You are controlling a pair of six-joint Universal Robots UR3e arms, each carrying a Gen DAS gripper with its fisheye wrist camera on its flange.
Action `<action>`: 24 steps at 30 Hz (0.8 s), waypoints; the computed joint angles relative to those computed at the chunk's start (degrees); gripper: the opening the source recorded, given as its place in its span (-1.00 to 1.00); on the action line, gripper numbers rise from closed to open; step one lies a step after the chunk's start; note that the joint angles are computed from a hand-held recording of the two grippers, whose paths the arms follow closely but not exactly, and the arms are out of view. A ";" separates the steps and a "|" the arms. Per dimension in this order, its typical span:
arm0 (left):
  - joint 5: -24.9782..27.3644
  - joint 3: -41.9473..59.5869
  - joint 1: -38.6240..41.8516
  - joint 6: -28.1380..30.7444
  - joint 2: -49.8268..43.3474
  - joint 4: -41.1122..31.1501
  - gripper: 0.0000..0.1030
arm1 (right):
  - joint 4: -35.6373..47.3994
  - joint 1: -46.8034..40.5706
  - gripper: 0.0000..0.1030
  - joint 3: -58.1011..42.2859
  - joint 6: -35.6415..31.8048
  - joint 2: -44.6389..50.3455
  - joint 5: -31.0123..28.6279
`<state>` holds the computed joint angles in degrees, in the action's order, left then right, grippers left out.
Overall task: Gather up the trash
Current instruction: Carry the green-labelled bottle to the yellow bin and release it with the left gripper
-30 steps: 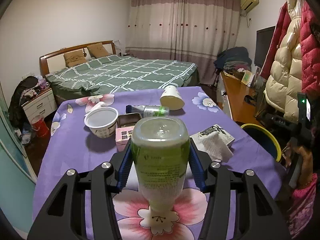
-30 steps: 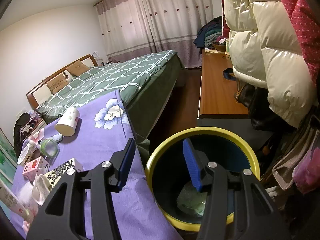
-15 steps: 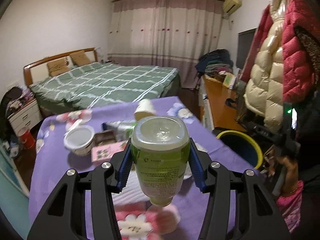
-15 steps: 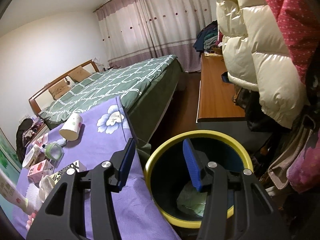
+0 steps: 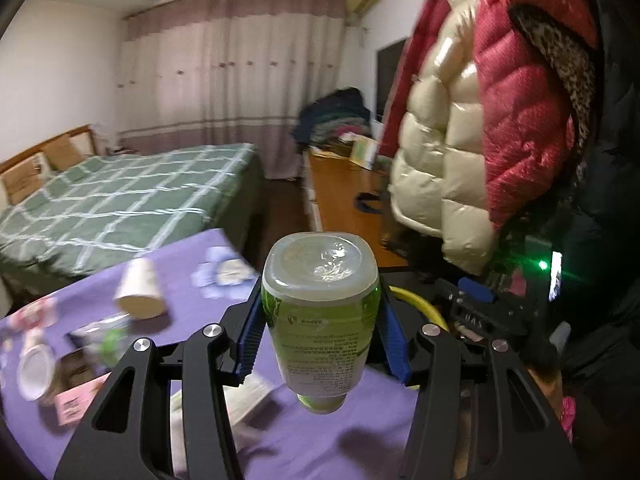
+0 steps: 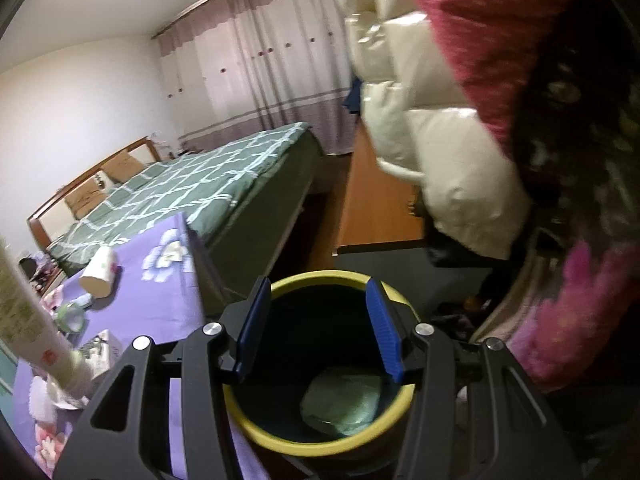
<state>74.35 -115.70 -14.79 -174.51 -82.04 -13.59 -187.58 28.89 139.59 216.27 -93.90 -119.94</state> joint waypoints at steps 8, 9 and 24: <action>5.71 23.02 -11.37 -2.80 -27.09 0.03 0.00 | -1.89 -6.47 -0.07 7.81 -1.07 -5.49 4.10; 6.10 26.38 -12.35 -3.24 -30.62 -0.52 0.00 | -2.25 -7.01 -0.07 8.23 -1.30 -5.49 4.59; 8.80 32.29 -14.03 -5.10 -40.38 -3.10 0.34 | 1.44 -5.72 0.05 7.72 0.94 -6.12 0.65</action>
<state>83.15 -83.41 -28.82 -179.61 -122.41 -16.70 -186.14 23.17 147.31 217.20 -100.02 -119.29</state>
